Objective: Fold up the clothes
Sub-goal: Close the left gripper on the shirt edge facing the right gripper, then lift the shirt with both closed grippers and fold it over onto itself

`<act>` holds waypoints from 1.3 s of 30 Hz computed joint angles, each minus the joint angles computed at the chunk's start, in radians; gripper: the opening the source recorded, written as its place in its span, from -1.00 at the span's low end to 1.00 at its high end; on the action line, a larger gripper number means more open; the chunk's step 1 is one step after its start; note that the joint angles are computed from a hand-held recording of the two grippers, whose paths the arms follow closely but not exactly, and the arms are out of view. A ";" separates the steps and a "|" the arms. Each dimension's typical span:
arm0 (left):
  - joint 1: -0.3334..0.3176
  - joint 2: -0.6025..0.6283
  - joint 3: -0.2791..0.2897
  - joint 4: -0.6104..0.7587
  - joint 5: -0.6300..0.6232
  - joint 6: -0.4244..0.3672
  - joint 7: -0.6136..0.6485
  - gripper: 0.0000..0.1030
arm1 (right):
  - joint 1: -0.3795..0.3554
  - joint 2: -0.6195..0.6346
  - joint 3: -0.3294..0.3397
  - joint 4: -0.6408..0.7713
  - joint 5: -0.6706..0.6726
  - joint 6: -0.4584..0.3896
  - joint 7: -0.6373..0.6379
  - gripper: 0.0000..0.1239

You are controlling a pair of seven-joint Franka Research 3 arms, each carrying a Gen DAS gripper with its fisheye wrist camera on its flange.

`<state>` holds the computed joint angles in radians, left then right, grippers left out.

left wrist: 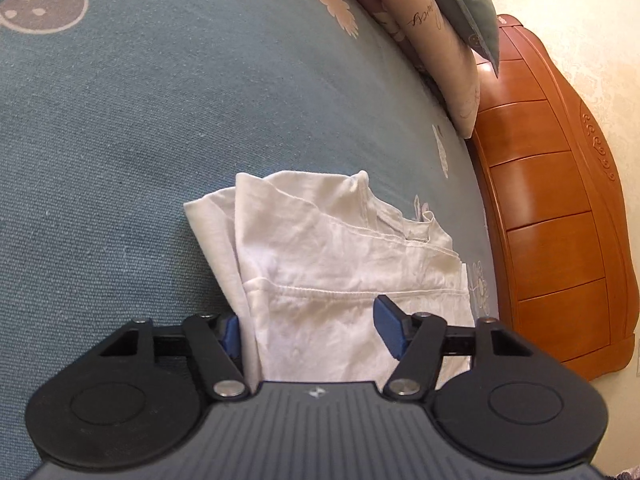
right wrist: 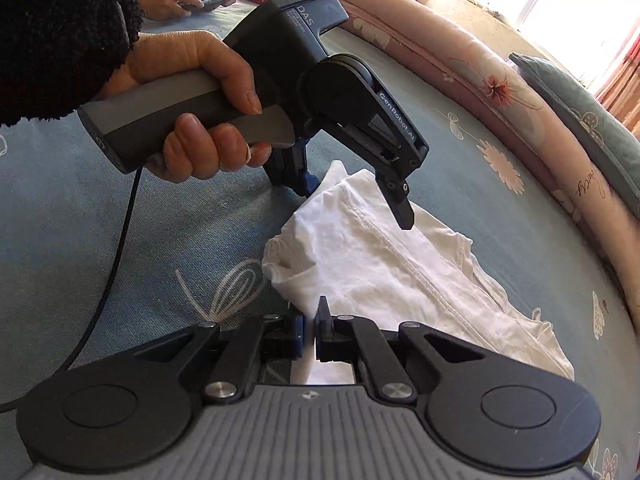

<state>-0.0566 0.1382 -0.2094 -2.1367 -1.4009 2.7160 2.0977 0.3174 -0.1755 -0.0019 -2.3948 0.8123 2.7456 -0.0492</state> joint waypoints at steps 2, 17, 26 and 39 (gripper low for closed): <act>0.005 -0.009 0.004 -0.018 -0.004 -0.003 -0.011 -0.30 | -0.002 0.009 0.001 0.001 -0.002 -0.001 0.010 -0.80; -0.015 -0.024 0.010 -0.038 0.349 0.045 -0.315 -0.84 | 0.028 0.023 0.026 -0.046 0.088 0.072 -0.152 -0.92; -0.034 -0.065 0.013 -0.027 0.776 0.039 -0.672 -0.88 | -0.020 0.002 -0.006 0.023 0.010 -0.088 0.010 -0.95; -0.094 -0.071 0.011 0.080 1.128 0.061 -1.127 -0.88 | -0.136 0.019 -0.072 0.183 0.018 -0.354 0.114 -0.95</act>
<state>-0.1508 0.0677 -0.1981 -2.0566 -0.2730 2.7768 0.9709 0.1809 -0.1565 -0.0738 -2.2120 0.8305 2.3916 0.0644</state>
